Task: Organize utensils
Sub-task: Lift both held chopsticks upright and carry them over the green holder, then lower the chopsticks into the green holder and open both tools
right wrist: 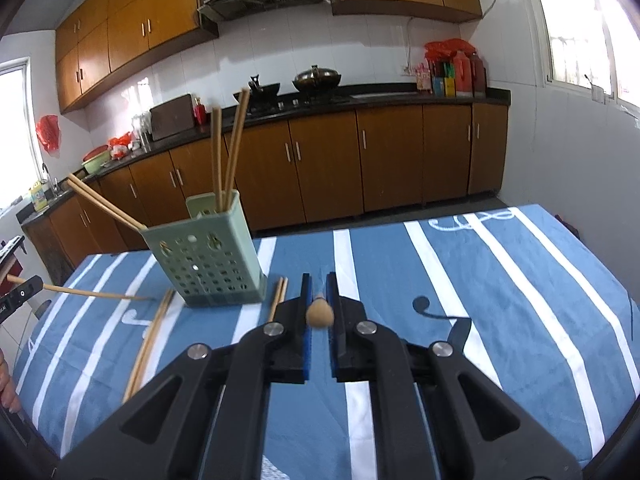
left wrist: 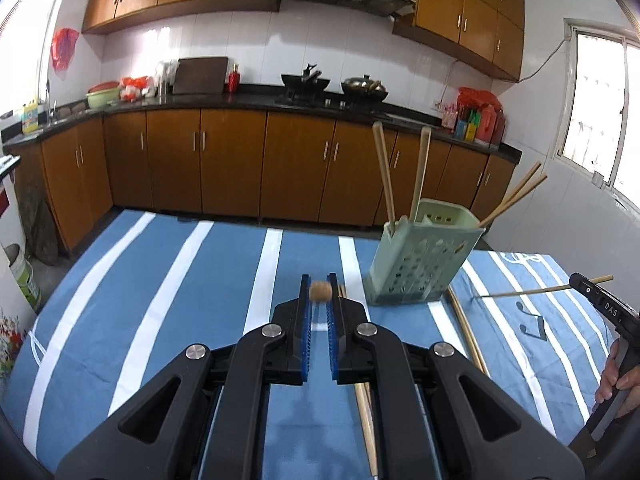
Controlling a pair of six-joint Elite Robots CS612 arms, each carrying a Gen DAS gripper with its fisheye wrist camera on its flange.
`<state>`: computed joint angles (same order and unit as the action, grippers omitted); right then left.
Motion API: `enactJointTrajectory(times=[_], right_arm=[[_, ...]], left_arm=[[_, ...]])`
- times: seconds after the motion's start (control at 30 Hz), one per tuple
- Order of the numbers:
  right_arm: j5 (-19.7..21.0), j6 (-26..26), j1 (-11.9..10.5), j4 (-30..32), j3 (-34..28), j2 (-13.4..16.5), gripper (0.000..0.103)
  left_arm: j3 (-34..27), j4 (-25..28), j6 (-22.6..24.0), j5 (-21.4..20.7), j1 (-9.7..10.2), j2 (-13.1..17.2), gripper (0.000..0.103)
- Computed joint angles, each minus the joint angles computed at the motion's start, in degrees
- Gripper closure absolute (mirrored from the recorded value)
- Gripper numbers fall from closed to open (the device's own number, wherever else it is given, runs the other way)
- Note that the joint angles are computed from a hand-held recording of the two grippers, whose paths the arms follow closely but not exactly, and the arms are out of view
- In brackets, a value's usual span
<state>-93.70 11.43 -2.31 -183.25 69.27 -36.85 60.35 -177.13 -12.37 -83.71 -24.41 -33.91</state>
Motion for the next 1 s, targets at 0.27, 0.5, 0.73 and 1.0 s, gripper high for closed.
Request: enactJointTrajectory(times=[0.27, 0.5, 0.73, 1.0], right_arm=[[-0.1, -0.11, -0.03, -0.85, -0.29, -0.26, 0.095], [3.72, -0.25, -0.44, -2.66, -0.06, -2.42, 0.095], [10.27, 0.12, -0.53, -8.31, -1.59, -3.69, 0.095], [9.37, 1.26, 0.63, -12.4, -10.05, 0.43, 0.095]], left_arm=[[-1.09, -0.42, 1.6, 0.63, -0.24, 0.04, 0.096], [-0.68, -2.31, 3.1, -1.29, -0.34, -1.31, 0.096], [-2.81, -6.57, 5.27, -3.67, -1.28, -1.54, 0.096], [-11.79, -10.44, 5.1, -0.09, -3.09, 2.57, 0.096]])
